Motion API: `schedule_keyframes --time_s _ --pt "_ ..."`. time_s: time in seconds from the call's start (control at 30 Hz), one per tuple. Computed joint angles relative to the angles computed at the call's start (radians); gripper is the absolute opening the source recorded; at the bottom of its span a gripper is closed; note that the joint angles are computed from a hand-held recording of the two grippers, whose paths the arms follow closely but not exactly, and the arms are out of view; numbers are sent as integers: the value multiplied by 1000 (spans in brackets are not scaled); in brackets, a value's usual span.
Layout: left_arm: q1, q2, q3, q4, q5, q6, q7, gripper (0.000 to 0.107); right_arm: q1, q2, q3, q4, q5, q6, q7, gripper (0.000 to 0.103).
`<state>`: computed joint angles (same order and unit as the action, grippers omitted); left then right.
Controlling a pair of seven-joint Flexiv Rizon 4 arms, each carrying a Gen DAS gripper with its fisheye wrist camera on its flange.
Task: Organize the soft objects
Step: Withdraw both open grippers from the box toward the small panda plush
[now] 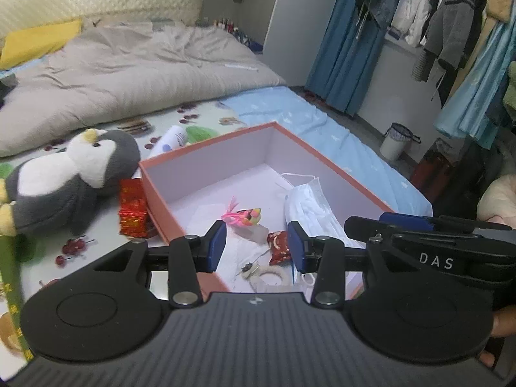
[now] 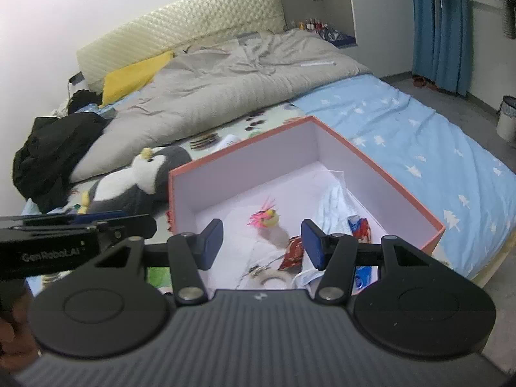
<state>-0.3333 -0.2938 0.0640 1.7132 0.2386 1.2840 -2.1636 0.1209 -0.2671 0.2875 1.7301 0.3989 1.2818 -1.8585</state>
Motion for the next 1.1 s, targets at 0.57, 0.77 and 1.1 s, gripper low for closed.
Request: schedule_keyframes --time_s 0.57,0.77,1.1 --pt "46 284 -43 278 291 3 -353 48 82 178 -1 190 173 45 -134 56" --pt "118 348 -103 354 397 -27 -493 48 111 182 0 205 259 43 -257 56" --pt "190 368 -139 440 414 -33 -558 48 145 171 5 230 289 29 -320 56"
